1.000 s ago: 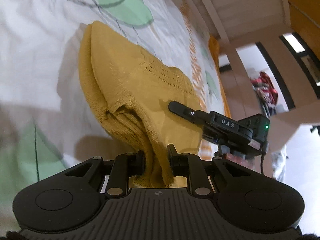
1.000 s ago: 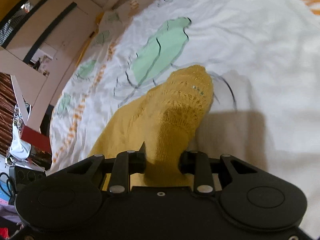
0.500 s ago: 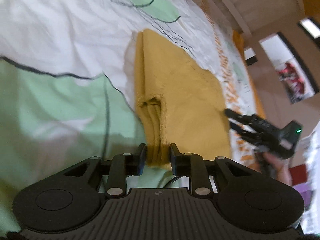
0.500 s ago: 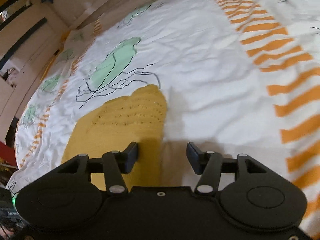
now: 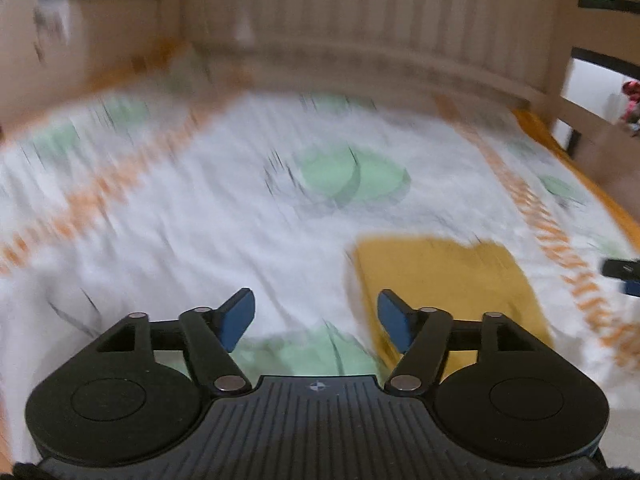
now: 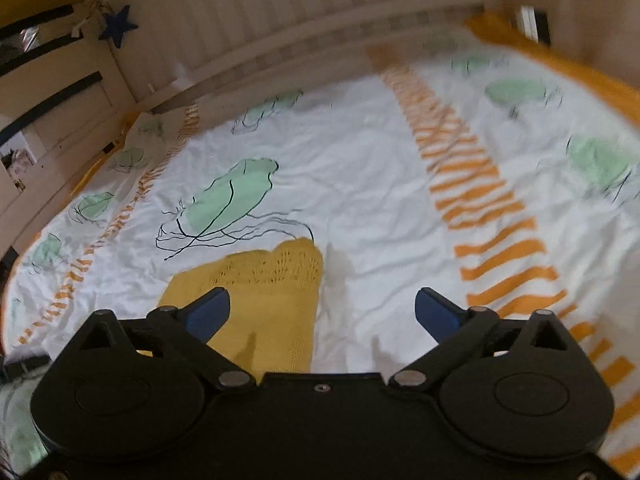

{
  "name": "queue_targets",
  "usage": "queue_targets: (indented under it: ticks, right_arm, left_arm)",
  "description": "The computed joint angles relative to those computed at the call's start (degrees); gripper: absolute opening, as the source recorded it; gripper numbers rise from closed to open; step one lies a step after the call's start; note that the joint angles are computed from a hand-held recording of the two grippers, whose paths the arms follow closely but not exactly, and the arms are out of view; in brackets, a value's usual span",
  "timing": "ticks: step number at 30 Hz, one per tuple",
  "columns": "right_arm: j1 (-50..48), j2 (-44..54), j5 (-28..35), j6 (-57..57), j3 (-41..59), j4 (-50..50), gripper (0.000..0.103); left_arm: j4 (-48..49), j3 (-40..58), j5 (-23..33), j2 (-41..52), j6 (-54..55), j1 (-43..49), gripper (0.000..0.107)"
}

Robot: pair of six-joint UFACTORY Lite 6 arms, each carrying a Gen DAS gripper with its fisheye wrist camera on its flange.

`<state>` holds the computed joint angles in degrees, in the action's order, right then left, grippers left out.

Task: Fold small clothes
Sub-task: 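Open the left gripper and lift both tools away from the sweater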

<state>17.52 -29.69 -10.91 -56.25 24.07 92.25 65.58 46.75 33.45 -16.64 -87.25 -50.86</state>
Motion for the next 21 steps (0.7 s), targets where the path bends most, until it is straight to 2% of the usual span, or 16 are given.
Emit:
queue_targets:
  ticks: [3,6,7,9,11,15,16,21]
  right_arm:
    - [8.4,-0.7,-11.4,-5.3,0.9,6.9,0.103]
    - [15.5,0.6,-21.4,-8.4,2.8,11.1,0.103]
    - [17.6,0.9,-24.1,-8.4,3.2,11.5,0.103]
    - [20.5,2.5,-28.0,-6.6,4.2,11.6,0.103]
    - [21.1,4.0,-28.8,-5.8,5.6,13.7,0.103]
    - [18.5,0.6,-21.6,-7.3,4.0,17.9,0.102]
    - [19.4,0.4,-22.0,-6.8,3.7,17.8,0.102]
    - [29.1,7.0,-32.8,-13.1,8.8,21.7,0.102]
  left_arm:
    - [13.1,3.0,15.9,5.1,-9.9,-9.2,0.081]
    - [13.4,10.4,26.6,13.6,-9.0,-13.7,0.089]
    - [12.5,12.7,28.2,15.8,-7.2,-14.3,0.09]
    - [9.9,16.3,28.0,18.7,-3.4,-14.7,0.09]
    - [6.1,18.4,25.6,19.7,0.9,-14.2,0.09]
    - [-4.0,19.2,19.4,19.0,7.8,-12.8,0.089]
    - [-6.3,19.1,17.6,18.8,9.5,-12.4,0.089]
    - [-15.6,18.2,14.2,19.2,14.2,-12.1,0.089]
